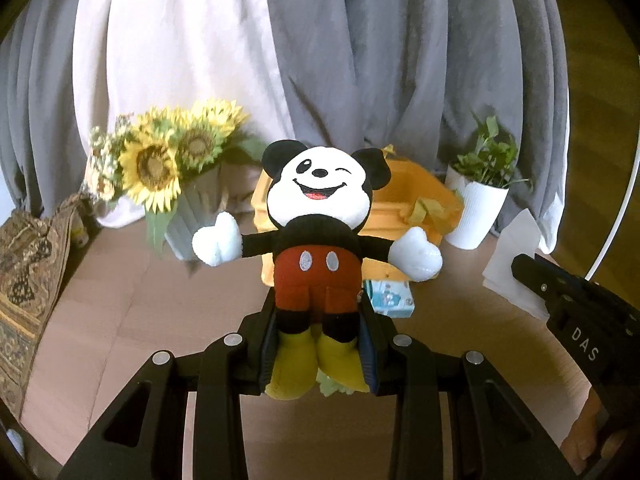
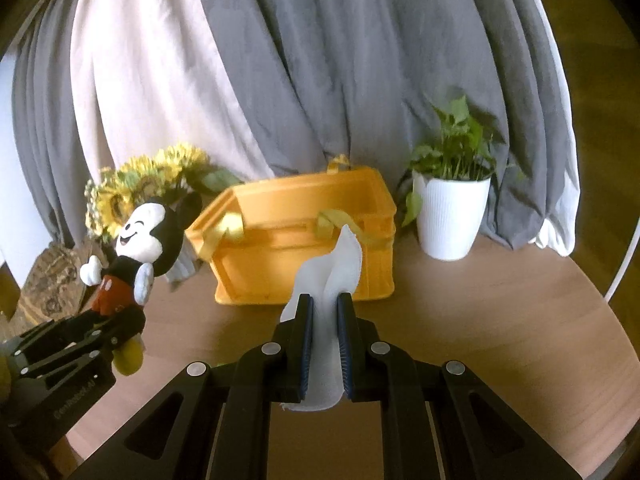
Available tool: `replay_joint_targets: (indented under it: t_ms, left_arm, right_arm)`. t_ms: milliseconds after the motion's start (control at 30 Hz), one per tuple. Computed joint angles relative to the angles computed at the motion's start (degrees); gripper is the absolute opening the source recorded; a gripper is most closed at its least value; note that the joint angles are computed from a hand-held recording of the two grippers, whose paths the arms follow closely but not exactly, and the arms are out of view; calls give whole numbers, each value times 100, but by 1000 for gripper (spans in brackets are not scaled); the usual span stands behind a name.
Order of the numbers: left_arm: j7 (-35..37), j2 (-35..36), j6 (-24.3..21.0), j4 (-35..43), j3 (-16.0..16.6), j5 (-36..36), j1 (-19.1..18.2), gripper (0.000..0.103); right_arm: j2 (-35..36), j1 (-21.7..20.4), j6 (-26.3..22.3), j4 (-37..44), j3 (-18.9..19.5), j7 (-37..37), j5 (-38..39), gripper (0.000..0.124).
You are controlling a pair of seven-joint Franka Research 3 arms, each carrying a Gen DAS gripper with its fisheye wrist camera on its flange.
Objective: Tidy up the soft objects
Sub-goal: 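Lift the Mickey plush and white tissue up over the orange crate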
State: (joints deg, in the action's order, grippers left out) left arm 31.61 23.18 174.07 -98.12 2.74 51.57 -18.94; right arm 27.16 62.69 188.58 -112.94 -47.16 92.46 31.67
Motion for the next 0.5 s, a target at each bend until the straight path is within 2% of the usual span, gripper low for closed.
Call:
replay_joint_targets:
  t_ms: [300, 500]
  left_arm:
    - [172, 138, 80, 376, -5, -28, -7, 34]
    - [643, 350, 165, 691, -130, -424, 88, 34]
  right_arm:
    - [59, 61, 267, 160, -117, -289, 371, 14]
    - [119, -120, 371, 394, 39, -665, 757, 14]
